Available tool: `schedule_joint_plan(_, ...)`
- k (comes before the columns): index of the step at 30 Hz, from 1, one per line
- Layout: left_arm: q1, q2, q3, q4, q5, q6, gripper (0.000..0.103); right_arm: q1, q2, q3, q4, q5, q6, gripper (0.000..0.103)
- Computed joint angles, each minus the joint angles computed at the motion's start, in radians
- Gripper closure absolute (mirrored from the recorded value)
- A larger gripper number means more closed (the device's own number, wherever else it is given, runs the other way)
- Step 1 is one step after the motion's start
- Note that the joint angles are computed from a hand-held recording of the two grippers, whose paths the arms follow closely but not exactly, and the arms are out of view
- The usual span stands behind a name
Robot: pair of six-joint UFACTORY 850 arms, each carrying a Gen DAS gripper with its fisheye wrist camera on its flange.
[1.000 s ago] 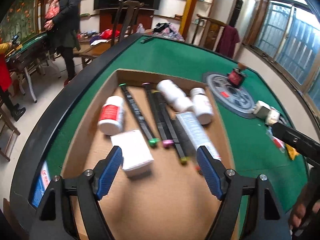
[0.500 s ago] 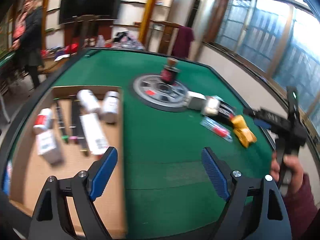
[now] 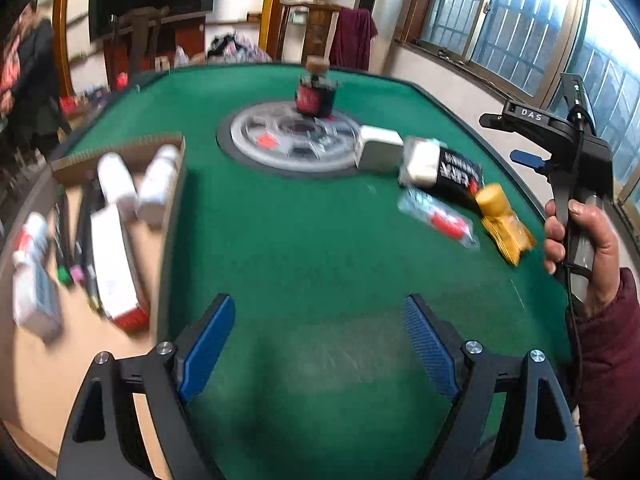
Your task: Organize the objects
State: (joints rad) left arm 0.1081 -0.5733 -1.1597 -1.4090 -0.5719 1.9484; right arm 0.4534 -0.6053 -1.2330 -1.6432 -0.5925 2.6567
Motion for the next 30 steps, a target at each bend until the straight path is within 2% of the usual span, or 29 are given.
schedule_joint_plan(5,-0.035,-0.005,-0.053,-0.142,0.008,0.209,0.018,-0.024,-0.012,0.005,-0.091,-0.02,0.05,0.016)
schedule_joint_plan(7,-0.062,-0.024,-0.093,-0.177,0.046,0.265,0.018,-0.04,-0.015,0.017,-0.1,0.018,0.044,0.016)
schedule_joint_plan(8,-0.086,-0.039,-0.12,-0.222,0.098,0.313,0.018,-0.05,-0.016,0.019,-0.1,0.043,0.047,0.016)
schedule_joint_plan(10,-0.11,-0.066,-0.166,-0.232,0.144,0.33,0.018,-0.074,-0.004,0.048,-0.193,0.111,0.179,0.016)
schedule_joint_plan(12,-0.13,-0.111,-0.236,-0.144,0.147,0.259,0.018,-0.083,0.003,0.062,-0.245,0.132,0.248,0.016)
schedule_joint_plan(15,-0.152,-0.193,-0.358,0.052,0.09,0.076,0.018,-0.085,-0.006,0.051,-0.177,0.139,0.185,0.016)
schedule_joint_plan(18,-0.18,-0.262,-0.452,0.181,0.057,-0.016,0.018,-0.094,-0.013,0.046,-0.166,0.169,0.185,0.016)
schedule_joint_plan(22,-0.218,-0.302,-0.499,0.268,0.038,-0.004,0.018,-0.101,-0.018,0.043,-0.123,0.179,0.165,0.016)
schedule_joint_plan(27,-0.264,-0.301,-0.476,0.232,0.048,0.19,0.018,-0.113,-0.024,0.038,-0.092,0.193,0.154,0.016)
schedule_joint_plan(30,-0.285,-0.311,-0.48,0.237,0.051,0.21,0.018,-0.115,-0.032,0.028,-0.043,0.199,0.104,0.016)
